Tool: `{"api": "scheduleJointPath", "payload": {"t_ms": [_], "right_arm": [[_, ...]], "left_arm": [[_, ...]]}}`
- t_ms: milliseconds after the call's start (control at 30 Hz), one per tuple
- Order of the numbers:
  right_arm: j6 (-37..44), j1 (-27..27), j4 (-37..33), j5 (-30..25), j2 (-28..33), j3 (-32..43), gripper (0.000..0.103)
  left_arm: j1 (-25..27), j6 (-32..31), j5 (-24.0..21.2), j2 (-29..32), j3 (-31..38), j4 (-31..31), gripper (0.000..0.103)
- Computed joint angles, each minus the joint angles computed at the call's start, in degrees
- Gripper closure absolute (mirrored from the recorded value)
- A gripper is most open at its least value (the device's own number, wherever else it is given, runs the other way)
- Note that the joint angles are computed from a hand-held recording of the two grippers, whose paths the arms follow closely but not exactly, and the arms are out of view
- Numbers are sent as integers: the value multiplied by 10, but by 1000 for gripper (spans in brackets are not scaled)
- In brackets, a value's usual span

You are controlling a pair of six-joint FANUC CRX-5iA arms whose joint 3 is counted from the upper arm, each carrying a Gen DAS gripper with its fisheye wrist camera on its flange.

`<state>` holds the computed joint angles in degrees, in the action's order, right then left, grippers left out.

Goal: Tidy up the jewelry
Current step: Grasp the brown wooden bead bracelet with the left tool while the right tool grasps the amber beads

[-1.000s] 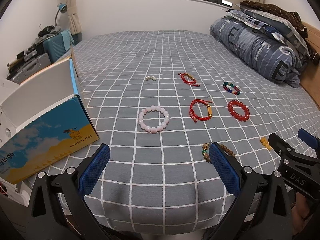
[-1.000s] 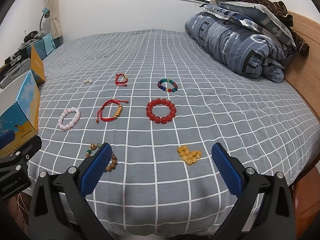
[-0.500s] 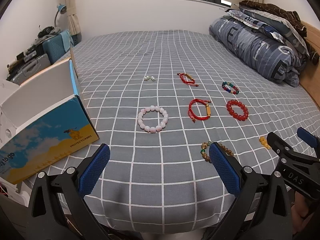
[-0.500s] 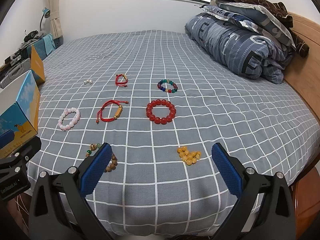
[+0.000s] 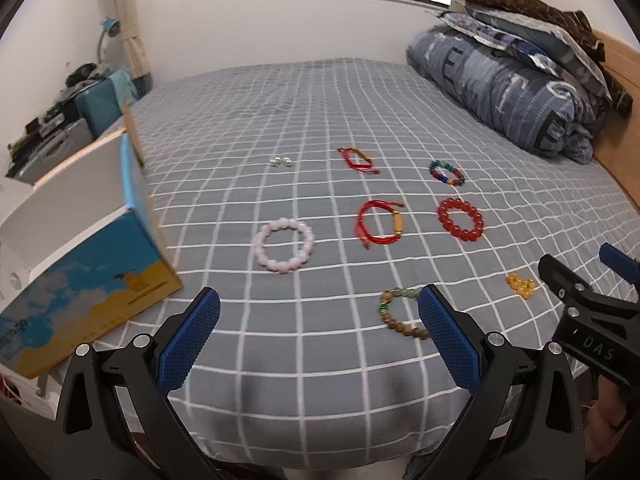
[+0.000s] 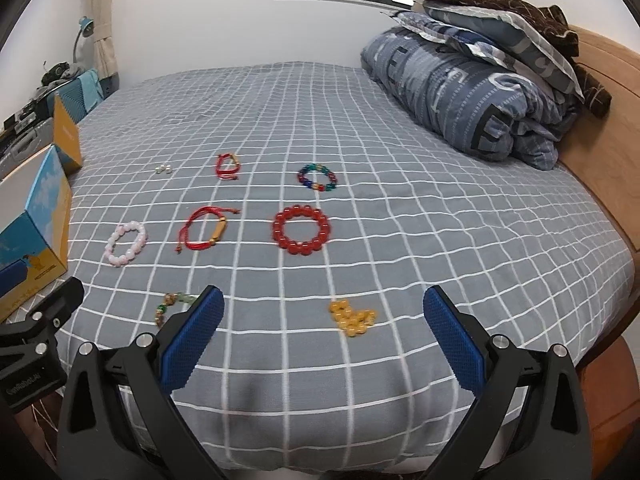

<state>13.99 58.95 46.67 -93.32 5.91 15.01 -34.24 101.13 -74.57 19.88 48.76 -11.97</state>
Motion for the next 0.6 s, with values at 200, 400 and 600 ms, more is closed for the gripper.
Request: {"api": "scheduleJointPath", "payload": {"t_ms": [200,400,600], "right_arm": [[20,-38,-52,-10,-21,-12,7],[10,-76,-109,24,-40,-44,7],[25,-89,-132,61,-35,-57,7]], "left_arm": [[-3,-42,-94,115,158,39,6],[-5,-68,-155,203,276,61,6],[6,-55,-159,224,260,102,6]]}}
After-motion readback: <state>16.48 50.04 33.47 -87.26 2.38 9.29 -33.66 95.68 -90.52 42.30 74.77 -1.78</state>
